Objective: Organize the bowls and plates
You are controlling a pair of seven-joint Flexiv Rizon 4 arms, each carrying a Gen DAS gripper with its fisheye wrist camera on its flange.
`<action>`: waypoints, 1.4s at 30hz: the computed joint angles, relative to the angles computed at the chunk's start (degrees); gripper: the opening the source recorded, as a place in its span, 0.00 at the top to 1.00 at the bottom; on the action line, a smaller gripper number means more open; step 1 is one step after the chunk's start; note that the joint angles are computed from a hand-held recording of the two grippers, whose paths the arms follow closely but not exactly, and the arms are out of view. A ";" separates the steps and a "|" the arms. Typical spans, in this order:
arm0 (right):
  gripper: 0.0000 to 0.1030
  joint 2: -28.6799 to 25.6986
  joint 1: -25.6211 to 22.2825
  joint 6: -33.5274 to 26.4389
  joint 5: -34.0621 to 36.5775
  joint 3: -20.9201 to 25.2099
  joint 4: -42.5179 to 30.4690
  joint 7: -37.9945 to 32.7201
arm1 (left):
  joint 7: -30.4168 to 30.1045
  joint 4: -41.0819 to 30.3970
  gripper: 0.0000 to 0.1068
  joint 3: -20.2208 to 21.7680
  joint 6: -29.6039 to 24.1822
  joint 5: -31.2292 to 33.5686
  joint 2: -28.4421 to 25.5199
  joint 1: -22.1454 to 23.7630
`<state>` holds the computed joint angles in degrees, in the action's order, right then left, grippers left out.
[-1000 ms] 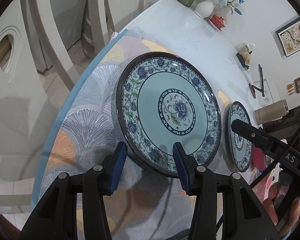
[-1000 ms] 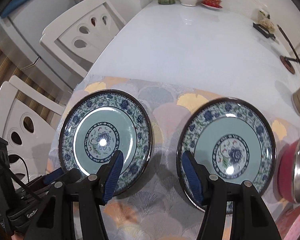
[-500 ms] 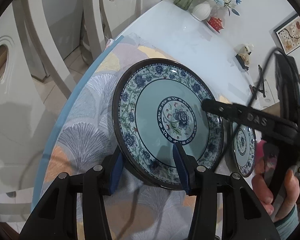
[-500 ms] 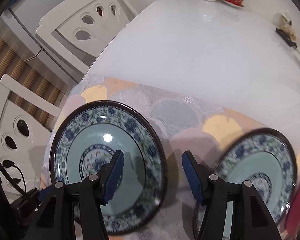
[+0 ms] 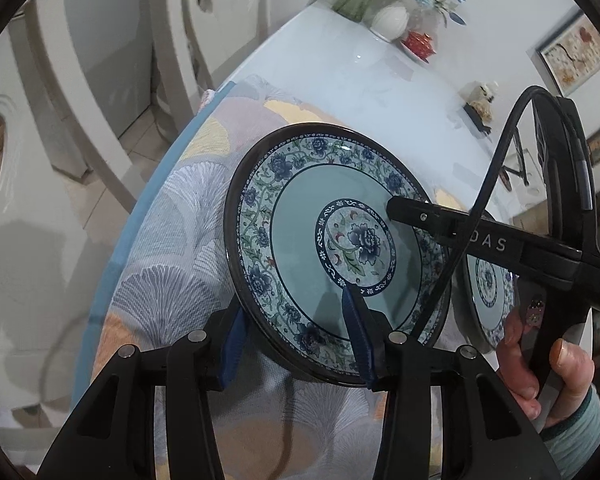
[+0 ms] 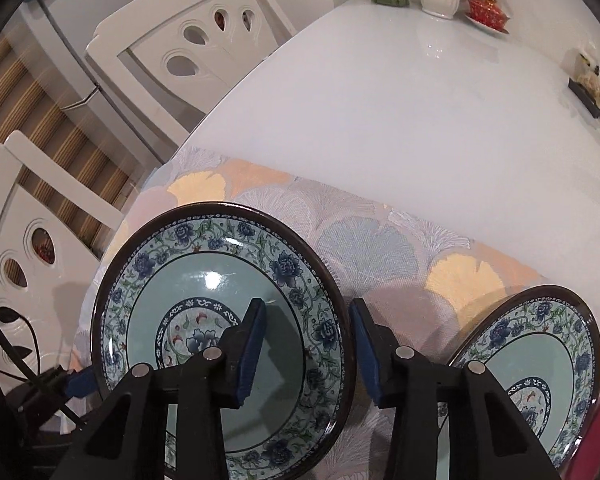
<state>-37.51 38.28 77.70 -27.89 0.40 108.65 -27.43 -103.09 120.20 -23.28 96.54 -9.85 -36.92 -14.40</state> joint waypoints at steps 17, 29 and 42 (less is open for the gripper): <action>0.59 4.35 1.94 2.68 1.47 2.61 6.37 1.90 | 3.70 3.54 0.61 3.03 -2.92 -0.99 5.68 -0.93; 0.59 10.72 10.91 6.26 -5.89 -3.60 13.41 11.68 | 3.61 8.89 0.61 3.38 -1.93 -0.30 12.65 -0.60; 0.59 19.89 14.98 6.49 -19.37 -5.76 25.04 32.06 | 8.76 16.53 0.61 -4.65 -4.74 -4.12 19.74 0.80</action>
<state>-17.62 53.26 84.19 -47.25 -5.36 133.69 4.62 -94.32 136.73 -27.93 91.80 -13.97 -17.17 -13.60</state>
